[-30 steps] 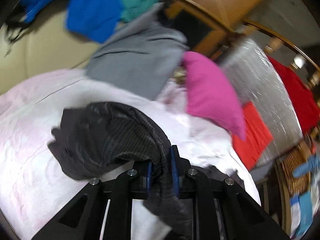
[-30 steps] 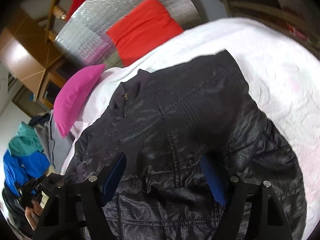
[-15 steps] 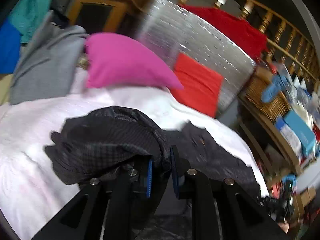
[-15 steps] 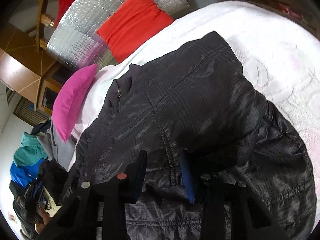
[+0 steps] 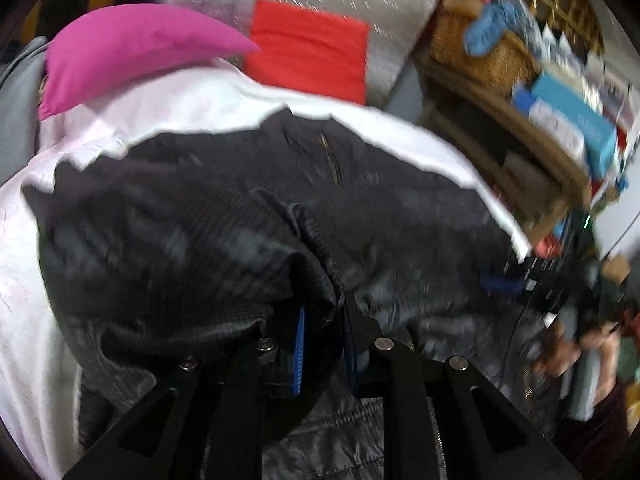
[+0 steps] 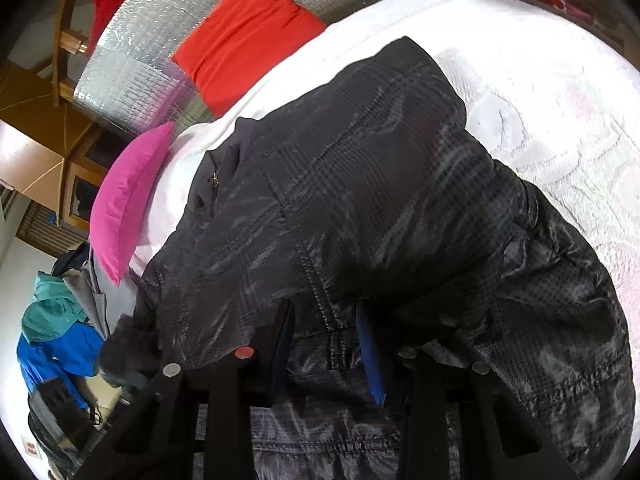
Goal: Fold large clothes
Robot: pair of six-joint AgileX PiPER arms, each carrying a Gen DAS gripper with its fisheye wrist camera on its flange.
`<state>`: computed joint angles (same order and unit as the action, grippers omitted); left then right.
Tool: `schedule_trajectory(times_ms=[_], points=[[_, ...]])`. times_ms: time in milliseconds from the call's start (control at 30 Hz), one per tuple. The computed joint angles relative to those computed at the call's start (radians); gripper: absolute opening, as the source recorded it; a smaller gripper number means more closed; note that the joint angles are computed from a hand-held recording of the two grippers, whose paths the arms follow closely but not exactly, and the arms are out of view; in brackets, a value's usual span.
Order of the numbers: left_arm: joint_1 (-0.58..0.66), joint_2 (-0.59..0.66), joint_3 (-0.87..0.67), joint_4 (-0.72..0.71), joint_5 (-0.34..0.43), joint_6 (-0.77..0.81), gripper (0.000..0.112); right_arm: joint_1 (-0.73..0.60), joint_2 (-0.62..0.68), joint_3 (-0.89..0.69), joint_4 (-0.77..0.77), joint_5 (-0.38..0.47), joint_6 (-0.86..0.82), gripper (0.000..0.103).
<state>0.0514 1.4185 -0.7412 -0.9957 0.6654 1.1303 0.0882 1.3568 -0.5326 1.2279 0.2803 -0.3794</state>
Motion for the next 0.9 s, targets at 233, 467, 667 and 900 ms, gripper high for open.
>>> schedule_trajectory(times_ms=[233,467,667,900], points=[[-0.027,-0.085,0.040,0.137,0.022,-0.123,0.055,-0.052,0.022,0.007,0.137,0.063,-0.140,0.034],[0.208,-0.247,0.062,0.112,0.294,-0.088,0.067,-0.084,0.016,0.013,0.147,0.110,-0.157,0.035],[0.487,-0.208,-0.068,0.109,0.502,-0.139,0.073,-0.094,-0.012,0.020,0.118,0.131,-0.117,0.037],[0.431,0.040,-0.354,0.124,0.539,-0.481,0.074,-0.031,-0.081,0.005,-0.065,0.053,0.081,0.037]])
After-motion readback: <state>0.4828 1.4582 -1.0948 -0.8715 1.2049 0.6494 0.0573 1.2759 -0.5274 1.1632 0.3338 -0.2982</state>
